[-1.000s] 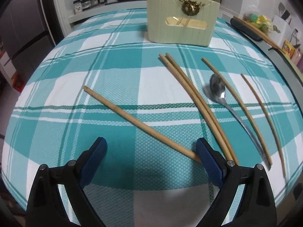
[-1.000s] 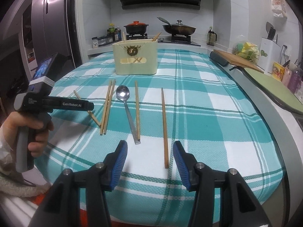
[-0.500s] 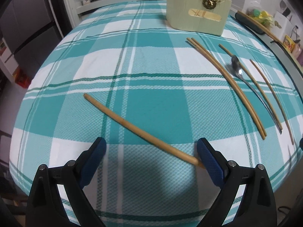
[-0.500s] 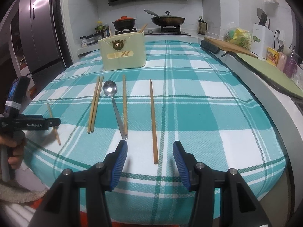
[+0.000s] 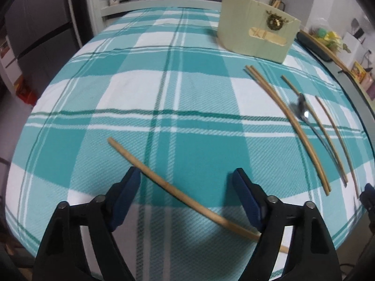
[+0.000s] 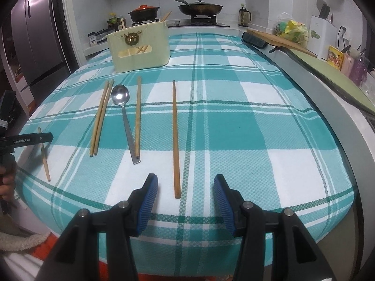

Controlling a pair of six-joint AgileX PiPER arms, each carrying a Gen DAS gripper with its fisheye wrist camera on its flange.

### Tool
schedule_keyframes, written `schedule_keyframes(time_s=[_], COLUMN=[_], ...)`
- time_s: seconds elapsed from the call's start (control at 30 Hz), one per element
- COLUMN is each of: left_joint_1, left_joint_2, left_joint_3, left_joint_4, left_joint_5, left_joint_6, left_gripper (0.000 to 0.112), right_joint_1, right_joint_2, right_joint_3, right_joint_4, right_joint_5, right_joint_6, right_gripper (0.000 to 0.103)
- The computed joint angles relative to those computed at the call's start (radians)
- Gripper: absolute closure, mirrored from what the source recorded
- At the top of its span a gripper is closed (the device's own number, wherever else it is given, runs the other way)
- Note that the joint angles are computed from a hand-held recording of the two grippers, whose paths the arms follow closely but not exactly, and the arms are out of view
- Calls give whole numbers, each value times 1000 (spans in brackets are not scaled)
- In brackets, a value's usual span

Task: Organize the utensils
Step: 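Move both tools back toward the remaining utensils, then grasp a wooden chopstick with the left tool while the right tool grasps another chopstick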

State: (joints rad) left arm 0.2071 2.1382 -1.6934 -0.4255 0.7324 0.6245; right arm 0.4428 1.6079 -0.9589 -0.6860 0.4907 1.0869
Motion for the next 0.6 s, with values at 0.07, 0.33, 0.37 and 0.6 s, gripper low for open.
schedule_keyframes(time_s=[0.07,0.33,0.37,0.6], left_joint_1=[-10,-66,-65,-101], left_joint_2=[27,137,136,102], left_joint_3=[-39,-224,-230,-173], left_joint_4=[-86,-234,-231,-142], left_joint_5=[29,202,218,124], left_joint_6=[89,244,220,-5], left_gripper=[51,62,53,25], right_joint_1=[10,-10,-10,8], right_joint_2=[-3,-23,-28,-16], right_joint_3=[3,28,31,21], right_joint_4=[-18,-18,-23,-60], right_joint_5=[4,-10,-12,-31], right_joint_6=[15,44,49,54], right_gripper=[52,52,52,52])
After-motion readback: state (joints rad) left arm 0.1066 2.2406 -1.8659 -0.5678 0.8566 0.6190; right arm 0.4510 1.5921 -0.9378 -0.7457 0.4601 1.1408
